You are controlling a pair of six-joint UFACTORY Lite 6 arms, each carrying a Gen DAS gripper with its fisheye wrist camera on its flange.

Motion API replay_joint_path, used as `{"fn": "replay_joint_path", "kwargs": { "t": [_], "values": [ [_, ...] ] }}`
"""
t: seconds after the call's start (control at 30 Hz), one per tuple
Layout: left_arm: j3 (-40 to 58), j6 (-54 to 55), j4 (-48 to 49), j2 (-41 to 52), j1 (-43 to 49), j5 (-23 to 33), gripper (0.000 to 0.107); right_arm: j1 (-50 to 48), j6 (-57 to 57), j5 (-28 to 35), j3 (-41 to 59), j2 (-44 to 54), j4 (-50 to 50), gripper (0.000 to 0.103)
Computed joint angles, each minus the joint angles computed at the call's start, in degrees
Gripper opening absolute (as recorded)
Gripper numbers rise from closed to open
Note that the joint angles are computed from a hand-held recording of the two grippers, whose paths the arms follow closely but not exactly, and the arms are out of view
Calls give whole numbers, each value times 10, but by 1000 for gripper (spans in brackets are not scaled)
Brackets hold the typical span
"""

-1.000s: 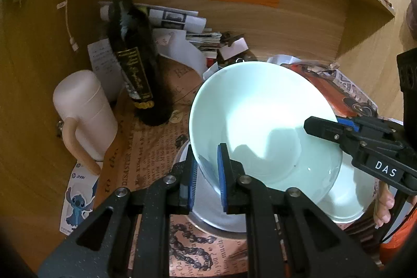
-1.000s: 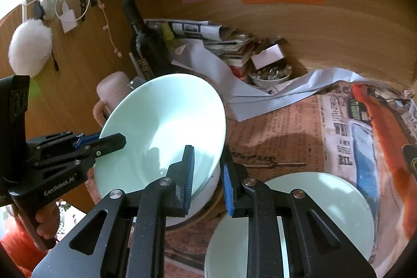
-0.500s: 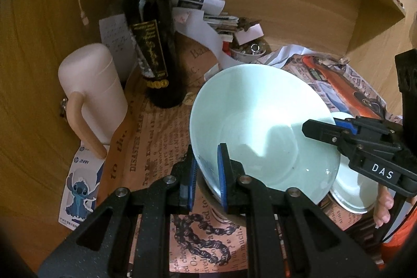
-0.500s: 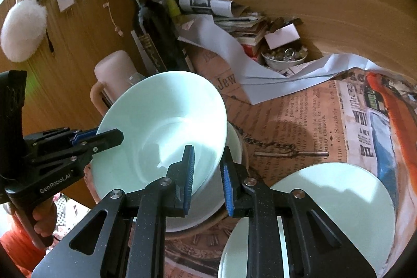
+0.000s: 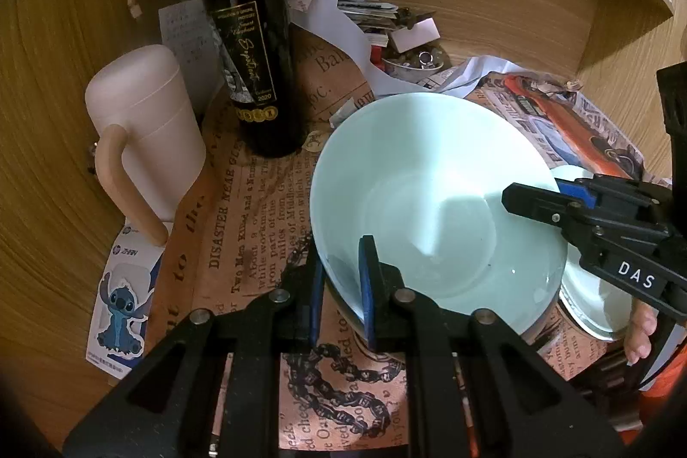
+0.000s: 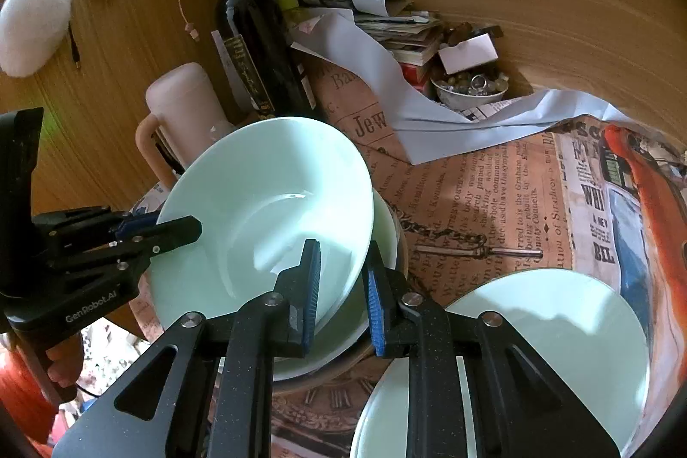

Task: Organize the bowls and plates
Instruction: 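Lift the mint green bowl with the left gripper over the stack, then lower the mint green bowl onto the white bowl and open the left gripper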

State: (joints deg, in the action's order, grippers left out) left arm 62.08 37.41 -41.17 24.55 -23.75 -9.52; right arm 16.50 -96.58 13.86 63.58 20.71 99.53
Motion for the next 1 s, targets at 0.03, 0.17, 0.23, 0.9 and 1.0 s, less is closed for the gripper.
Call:
{"fn": "replay_joint_path", "kwargs": {
  "t": [0.03, 0.17, 0.23, 0.9, 1.0],
  "values": [
    [1, 3, -2, 0, 0, 1, 15, 1, 3, -1, 0, -1, -5, 19],
    [3, 57, -59, 4, -7, -8, 15, 12, -20, -24, -2, -6, 7, 20],
    [6, 71, -75, 7, -7, -10, 15, 15, -26, -31, 0, -5, 6, 20],
    [-42, -115, 93, -82, 10, -3, 67, -31, -180, -1, -43, -77, 152, 76],
    [-34, -226, 201, -75, 24, 20, 72, -48, -72, 17, -30, -58, 51, 80]
  ]
}}
